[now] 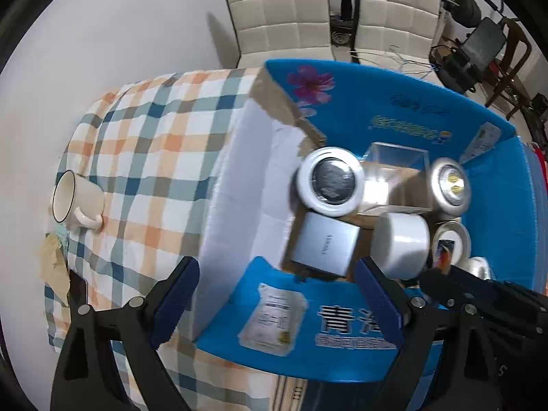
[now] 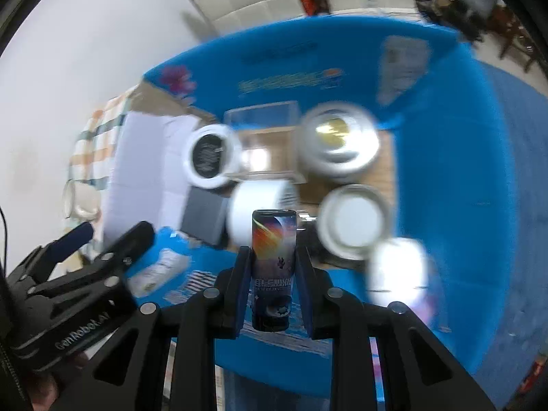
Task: Organize rigid objects
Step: 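Carry the lighter with the right tool into the blue box, then open the right tool to release the lighter and lift away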
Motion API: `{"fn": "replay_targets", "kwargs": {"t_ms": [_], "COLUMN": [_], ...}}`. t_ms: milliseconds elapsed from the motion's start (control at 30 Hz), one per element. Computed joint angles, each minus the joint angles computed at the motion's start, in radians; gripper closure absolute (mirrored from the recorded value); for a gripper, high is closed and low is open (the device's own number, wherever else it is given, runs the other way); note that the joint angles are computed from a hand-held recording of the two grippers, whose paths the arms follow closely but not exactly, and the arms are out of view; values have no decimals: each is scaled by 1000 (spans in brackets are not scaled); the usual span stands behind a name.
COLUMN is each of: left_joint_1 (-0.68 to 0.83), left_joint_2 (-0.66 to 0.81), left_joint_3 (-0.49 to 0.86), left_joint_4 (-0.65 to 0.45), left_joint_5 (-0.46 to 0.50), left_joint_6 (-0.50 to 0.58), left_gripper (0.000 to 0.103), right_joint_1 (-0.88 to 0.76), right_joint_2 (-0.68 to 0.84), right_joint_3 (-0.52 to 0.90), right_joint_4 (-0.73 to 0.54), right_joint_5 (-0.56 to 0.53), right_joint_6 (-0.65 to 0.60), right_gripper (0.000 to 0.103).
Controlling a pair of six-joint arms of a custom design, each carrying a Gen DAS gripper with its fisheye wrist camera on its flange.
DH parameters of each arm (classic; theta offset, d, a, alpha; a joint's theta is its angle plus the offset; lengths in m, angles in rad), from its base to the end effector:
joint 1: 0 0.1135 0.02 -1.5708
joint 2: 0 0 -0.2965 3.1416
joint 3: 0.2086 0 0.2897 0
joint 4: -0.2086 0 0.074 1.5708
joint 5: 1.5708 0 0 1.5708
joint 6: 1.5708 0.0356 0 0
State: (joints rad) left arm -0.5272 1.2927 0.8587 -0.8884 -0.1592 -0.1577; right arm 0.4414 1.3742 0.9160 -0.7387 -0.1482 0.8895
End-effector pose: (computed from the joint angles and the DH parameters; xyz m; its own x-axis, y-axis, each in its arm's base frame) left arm 0.2170 -0.1198 0.2281 -0.9000 0.3445 -0.2669 0.3258 0.9387 0.1131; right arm 0.2534 0.1255 0.2311 -0.8962 0.4263 -0.1233 0.3570 0.8576 0.3703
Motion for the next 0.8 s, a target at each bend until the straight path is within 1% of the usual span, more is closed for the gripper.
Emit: {"fn": "replay_targets", "kwargs": {"t_ms": [100, 233, 300, 467, 567, 633, 667, 700, 800], "left_joint_1": [33, 54, 59, 50, 39, 32, 28, 24, 3], "left_joint_2": [10, 17, 21, 16, 8, 0, -3, -4, -11], "left_joint_3": [-5, -8, -6, -3, 2, 7, 9, 11, 18], "left_joint_4": [10, 26, 28, 27, 19, 9, 5, 2, -13], "left_joint_5": [-2, -9, -4, 2, 9, 21, 25, 27, 34], "left_joint_6": [23, 45, 45, 40, 31, 22, 18, 15, -2], "left_gripper": [10, 10, 10, 10, 10, 10, 10, 10, 10], "right_joint_1": [-12, -13, -11, -8, -1, 6, 4, 5, 21], "right_joint_2": [50, 97, 109, 133, 121, 107, 88, 73, 53], "right_joint_3": [-18, -40, -39, -20, -6, 15, 19, 27, 73], "right_joint_4": [92, 188, 199, 156, 97, 32, 0, -39, -184], "right_joint_5": [-62, -107, -111, -107, -65, -14, 8, 37, 152], "right_joint_6": [12, 32, 31, 36, 28, 24, 20, 18, 18], "right_gripper": [76, 76, 76, 74, 63, 50, 47, 43, 33]}}
